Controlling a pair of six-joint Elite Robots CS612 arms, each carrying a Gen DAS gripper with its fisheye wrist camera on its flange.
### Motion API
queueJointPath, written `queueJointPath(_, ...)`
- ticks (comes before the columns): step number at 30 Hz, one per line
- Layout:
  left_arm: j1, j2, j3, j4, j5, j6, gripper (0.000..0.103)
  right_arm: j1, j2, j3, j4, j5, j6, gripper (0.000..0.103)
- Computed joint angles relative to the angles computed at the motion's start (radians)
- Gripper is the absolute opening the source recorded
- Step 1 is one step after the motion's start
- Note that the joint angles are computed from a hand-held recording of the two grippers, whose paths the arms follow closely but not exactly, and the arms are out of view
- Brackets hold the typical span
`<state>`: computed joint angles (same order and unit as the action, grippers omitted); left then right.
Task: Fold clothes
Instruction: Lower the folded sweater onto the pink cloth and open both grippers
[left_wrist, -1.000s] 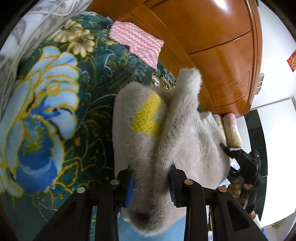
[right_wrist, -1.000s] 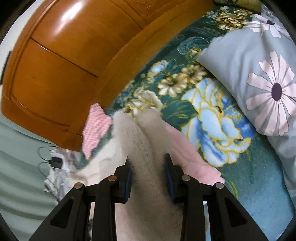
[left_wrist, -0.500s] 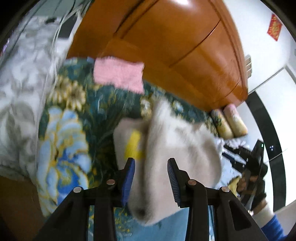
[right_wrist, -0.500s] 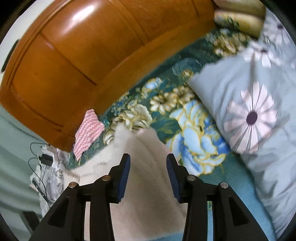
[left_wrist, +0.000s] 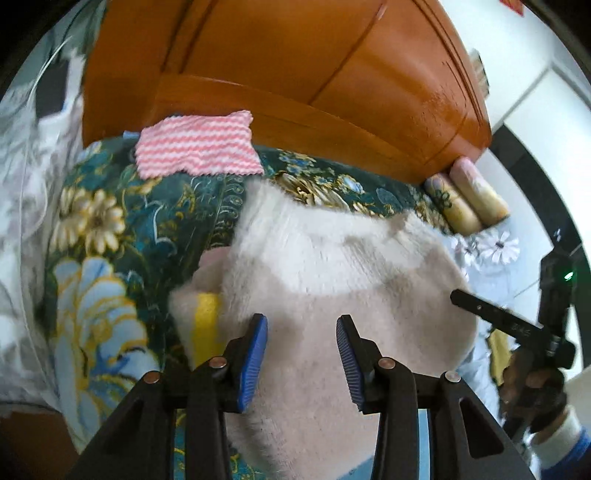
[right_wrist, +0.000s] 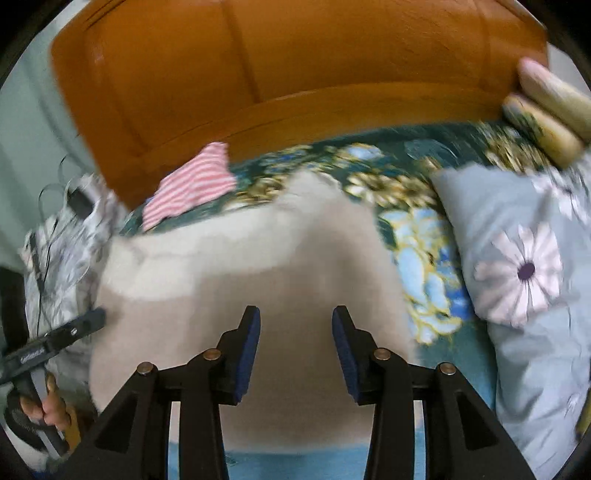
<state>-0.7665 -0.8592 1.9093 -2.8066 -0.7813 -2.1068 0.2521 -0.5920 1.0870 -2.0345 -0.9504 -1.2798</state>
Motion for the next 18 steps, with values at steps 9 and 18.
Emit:
queueJointPath(9, 0.008, 0.040, -0.016, -0.045, -0.019, 0.024, 0.043, 0.007, 0.051, -0.036, -0.056, -0.023, 0.134, 0.041)
queueJointPath(18, 0.007, 0.013, -0.031, 0.011, -0.051, 0.039, 0.043, 0.001, 0.008, 0.016, -0.080, -0.036, 0.153, 0.042)
